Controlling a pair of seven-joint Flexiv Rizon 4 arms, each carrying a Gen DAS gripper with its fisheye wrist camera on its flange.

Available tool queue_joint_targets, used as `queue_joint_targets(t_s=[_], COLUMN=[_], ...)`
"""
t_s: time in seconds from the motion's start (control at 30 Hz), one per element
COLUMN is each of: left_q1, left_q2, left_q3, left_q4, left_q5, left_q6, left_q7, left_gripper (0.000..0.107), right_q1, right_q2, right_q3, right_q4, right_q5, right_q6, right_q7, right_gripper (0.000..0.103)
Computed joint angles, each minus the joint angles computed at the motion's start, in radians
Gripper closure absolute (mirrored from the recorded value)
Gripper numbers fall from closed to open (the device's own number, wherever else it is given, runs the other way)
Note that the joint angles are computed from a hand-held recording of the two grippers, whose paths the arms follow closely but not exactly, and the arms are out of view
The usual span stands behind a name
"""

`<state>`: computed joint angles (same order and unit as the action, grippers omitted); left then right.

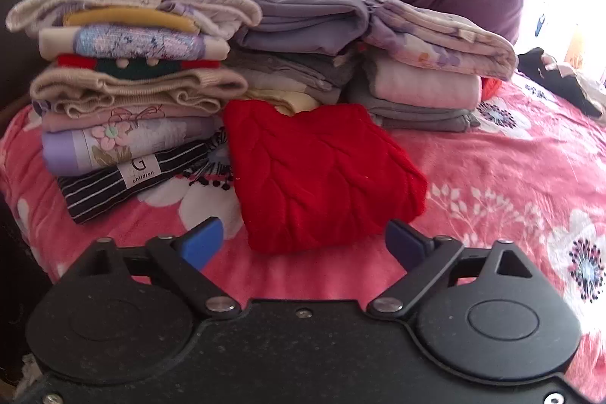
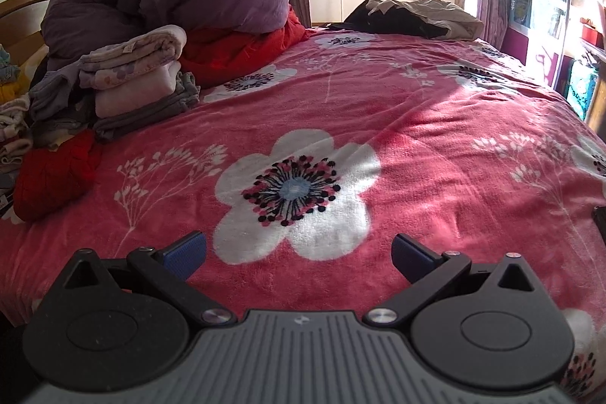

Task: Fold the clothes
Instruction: 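Reach the left tool to the red sweater and grasp it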

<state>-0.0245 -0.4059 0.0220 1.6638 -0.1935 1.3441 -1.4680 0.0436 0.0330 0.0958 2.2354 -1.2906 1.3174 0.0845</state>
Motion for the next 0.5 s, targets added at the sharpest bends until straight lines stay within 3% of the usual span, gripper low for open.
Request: queue_joint_targets(t_s=[0.03,0.17,0.5], left_q1=[0.014,0.055,0.070], left_q2=[-0.012,-0.062,-0.191], left_q3=[-0.011,-0.047,-0.072], left_q4=[-0.008,-0.050,-0.256], left_q5=[-0.014,-0.057,-0.093], left_q6=[0.000,-0.010,-0.043], left_q7=[0.010,0.052,0.129], left_gripper=[0.021,0.035,0.055], right_q1=[0.000,0.047,0.155], right_q2=[-0.018,-0.092,-0.235], right_q3=[-0.004,0.001,-0.017], right_q4=[-0.010,-0.059,-0.167], right_q5=[-0.014,0.127,0.470], right_q6=[0.017,0.007,0.045], right_q7=[0.012,-0.113,-0.398], right_gripper=[0.000,0.000,0.000])
